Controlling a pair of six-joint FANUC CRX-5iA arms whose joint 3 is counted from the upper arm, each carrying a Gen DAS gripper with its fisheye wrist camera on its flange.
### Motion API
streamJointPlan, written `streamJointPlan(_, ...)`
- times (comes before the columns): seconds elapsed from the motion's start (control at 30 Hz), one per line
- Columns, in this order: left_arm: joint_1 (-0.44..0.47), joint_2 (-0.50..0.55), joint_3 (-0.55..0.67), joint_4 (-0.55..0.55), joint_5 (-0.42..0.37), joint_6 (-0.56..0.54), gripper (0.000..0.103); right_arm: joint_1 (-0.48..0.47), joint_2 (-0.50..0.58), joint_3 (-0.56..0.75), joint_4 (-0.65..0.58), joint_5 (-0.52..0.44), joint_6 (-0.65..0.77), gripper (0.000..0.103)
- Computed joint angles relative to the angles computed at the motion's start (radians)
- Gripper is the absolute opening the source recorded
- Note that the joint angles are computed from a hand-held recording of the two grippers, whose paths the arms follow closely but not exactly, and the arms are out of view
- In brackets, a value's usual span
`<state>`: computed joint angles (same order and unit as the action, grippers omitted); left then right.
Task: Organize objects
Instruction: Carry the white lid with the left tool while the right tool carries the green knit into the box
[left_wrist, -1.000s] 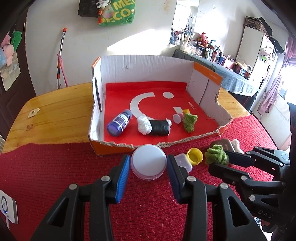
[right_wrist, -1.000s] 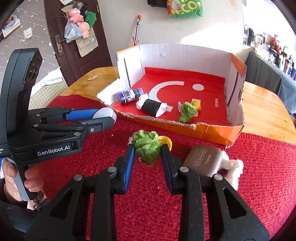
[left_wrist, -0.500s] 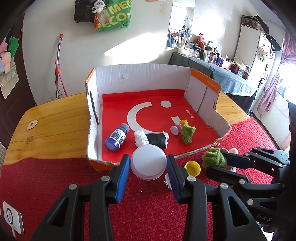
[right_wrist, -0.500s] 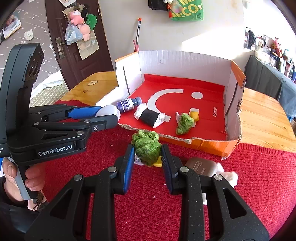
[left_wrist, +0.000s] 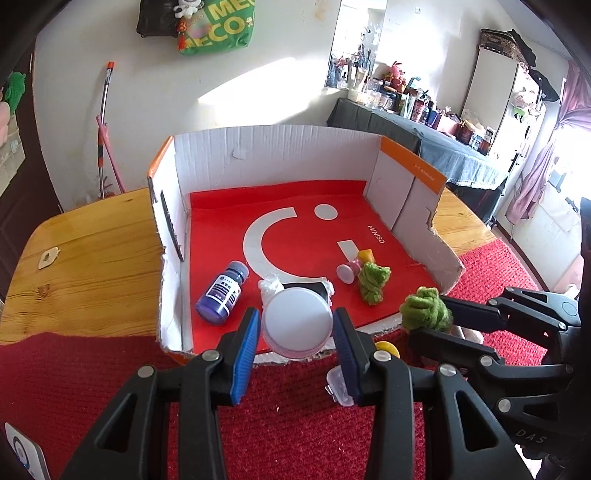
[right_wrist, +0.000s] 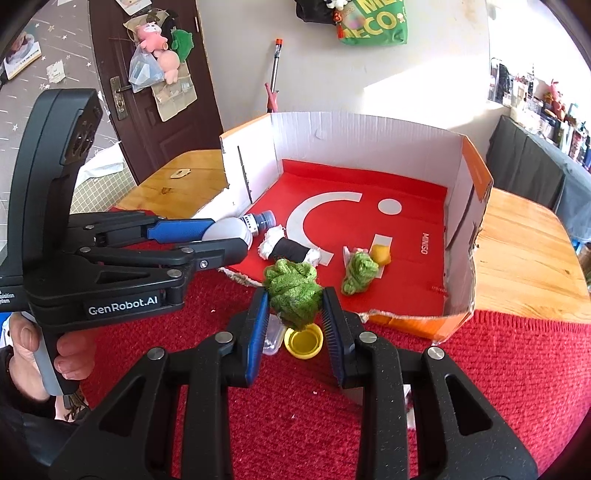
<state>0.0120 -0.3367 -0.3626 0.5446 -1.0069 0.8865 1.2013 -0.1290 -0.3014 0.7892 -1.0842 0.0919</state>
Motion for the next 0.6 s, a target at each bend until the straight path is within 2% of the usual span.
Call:
streamJointPlan(0.27, -0.011, 0.048, 0.032, -0.008, -0.022, -0.005, 0.042, -0.033, 0.009, 0.016, -0.028, 0.012, 0.034, 0.028)
streamJointPlan(0.6, -0.03, 0.111, 0.076, -0.025, -0.071, -0.02, 0.042, -0.109, 0.017, 0.05, -0.169, 0.07, 0.128, 0.028)
